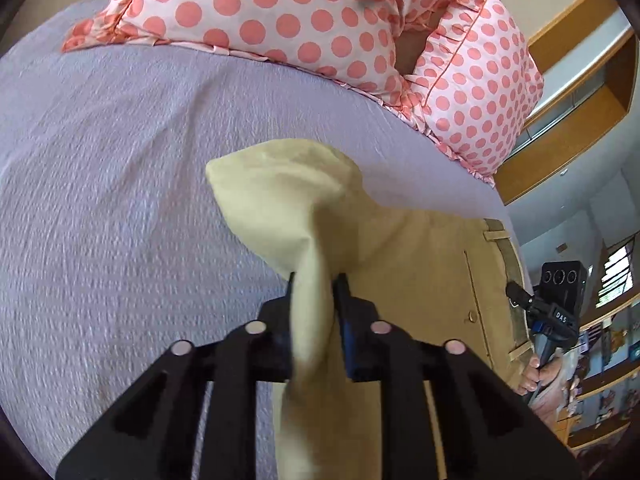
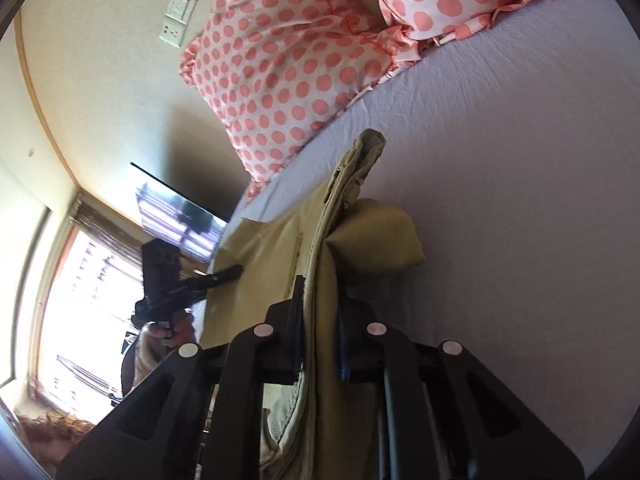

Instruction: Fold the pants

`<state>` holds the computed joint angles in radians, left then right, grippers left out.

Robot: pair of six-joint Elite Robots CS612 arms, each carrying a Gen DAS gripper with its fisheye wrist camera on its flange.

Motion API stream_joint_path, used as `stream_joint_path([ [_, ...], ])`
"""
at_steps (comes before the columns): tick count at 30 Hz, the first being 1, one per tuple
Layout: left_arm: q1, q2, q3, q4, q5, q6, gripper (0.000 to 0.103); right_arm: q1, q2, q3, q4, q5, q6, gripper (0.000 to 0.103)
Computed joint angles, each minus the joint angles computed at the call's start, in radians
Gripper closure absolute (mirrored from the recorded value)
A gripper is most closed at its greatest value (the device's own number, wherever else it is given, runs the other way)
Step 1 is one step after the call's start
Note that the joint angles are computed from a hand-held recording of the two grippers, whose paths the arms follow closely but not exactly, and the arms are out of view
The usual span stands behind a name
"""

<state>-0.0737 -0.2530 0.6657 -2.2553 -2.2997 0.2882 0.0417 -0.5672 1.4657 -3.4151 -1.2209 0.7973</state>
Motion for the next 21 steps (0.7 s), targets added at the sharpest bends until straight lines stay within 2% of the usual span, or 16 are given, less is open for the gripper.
stream_joint_path([
  [1, 0.0, -0.008, 0.015, -0.023, 0.003, -0.004, 0.095, 0.003, 0.0, -0.008, -0.001, -0.004, -0.012, 0.09],
  [6, -0.018, -0.062, 0.091, -0.197, 0.06, -0.002, 0.099, 0.006, 0.0, -0.083, 0.059, -0.029, -0.105, 0.091],
  [8, -0.033, -0.06, 0.074, -0.275, 0.096, -0.028, 0.099, -0.001, 0.004, -0.118, 0.08, -0.046, -0.139, 0.092],
  [11, -0.066, -0.023, -0.001, -0.373, 0.191, -0.067, 0.098, -0.009, 0.021, -0.172, 0.081, -0.133, -0.148, 0.092],
  [12, -0.079, 0.005, -0.052, -0.381, 0.239, -0.071, 0.097, -0.011, 0.026, -0.188, 0.095, -0.173, -0.154, 0.092],
  [14, -0.104, 0.084, -0.201, -0.314, 0.348, -0.09, 0.092, -0.015, 0.044, -0.225, 0.155, -0.266, -0.164, 0.091],
  [16, -0.123, 0.164, -0.358, -0.192, 0.45, -0.104, 0.09, -0.019, 0.057, -0.265, 0.31, -0.33, -0.142, 0.089],
  [17, -0.127, 0.182, -0.389, -0.168, 0.485, -0.116, 0.088, -0.016, 0.056, -0.275, 0.398, -0.386, -0.125, 0.083],
  [18, -0.123, 0.181, -0.379, -0.186, 0.485, -0.13, 0.082, -0.011, 0.051, -0.269, 0.444, -0.44, -0.119, 0.083],
  [19, -0.117, 0.16, -0.327, -0.244, 0.481, -0.136, 0.08, -0.006, 0.041, -0.253, 0.448, -0.474, -0.102, 0.083],
  [21, -0.108, 0.106, -0.207, -0.359, 0.48, -0.141, 0.079, -0.005, 0.026, -0.203, 0.331, -0.467, -0.114, 0.063],
])
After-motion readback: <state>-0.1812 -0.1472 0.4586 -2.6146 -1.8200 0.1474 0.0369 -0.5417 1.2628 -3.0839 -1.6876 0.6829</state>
